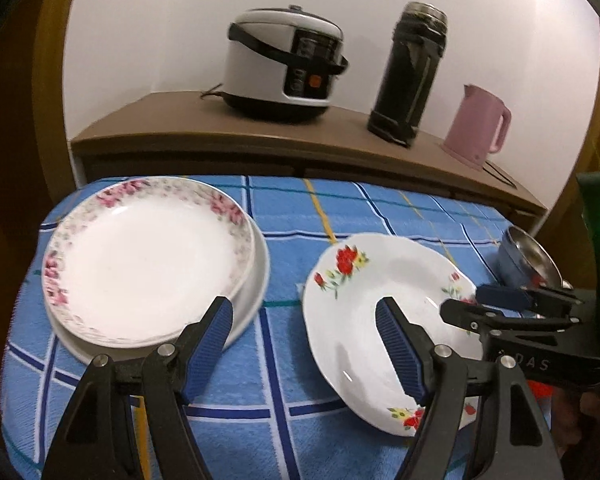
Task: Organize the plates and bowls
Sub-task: 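Move the left gripper to the rim of the red-flower white plate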
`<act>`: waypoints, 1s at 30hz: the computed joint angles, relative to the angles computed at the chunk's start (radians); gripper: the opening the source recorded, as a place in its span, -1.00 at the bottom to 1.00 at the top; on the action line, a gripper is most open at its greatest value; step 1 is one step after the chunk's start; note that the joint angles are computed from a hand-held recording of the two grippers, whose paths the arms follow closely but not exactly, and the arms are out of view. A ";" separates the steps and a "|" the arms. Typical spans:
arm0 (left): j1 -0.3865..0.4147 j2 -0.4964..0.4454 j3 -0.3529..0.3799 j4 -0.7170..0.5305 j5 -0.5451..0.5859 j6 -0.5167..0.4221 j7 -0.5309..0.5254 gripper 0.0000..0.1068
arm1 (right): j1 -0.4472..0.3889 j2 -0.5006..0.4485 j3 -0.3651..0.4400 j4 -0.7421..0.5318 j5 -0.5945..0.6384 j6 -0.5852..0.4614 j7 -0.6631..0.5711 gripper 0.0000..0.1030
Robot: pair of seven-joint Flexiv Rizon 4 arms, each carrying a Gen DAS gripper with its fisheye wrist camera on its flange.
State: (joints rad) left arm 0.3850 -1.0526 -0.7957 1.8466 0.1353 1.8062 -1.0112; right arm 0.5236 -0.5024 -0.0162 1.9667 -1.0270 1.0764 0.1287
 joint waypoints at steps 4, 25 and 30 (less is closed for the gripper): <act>0.005 -0.006 -0.007 0.005 0.010 -0.008 0.017 0.42 | -0.005 -0.006 0.004 -0.009 0.015 -0.004 -0.025 -0.01; -0.047 0.038 0.041 -0.001 -0.090 -0.078 0.081 0.42 | -0.035 0.034 0.026 0.028 0.016 -0.067 0.021 0.06; -0.065 0.053 0.061 -0.004 -0.106 -0.097 0.090 0.42 | -0.057 -0.008 0.039 0.021 0.092 0.070 -0.046 0.14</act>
State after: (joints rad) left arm 0.3201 -0.9994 -0.7352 1.8426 0.0295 1.7096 -0.9213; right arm 0.4666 -0.5104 0.0227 1.9877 -0.9353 1.1468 0.0824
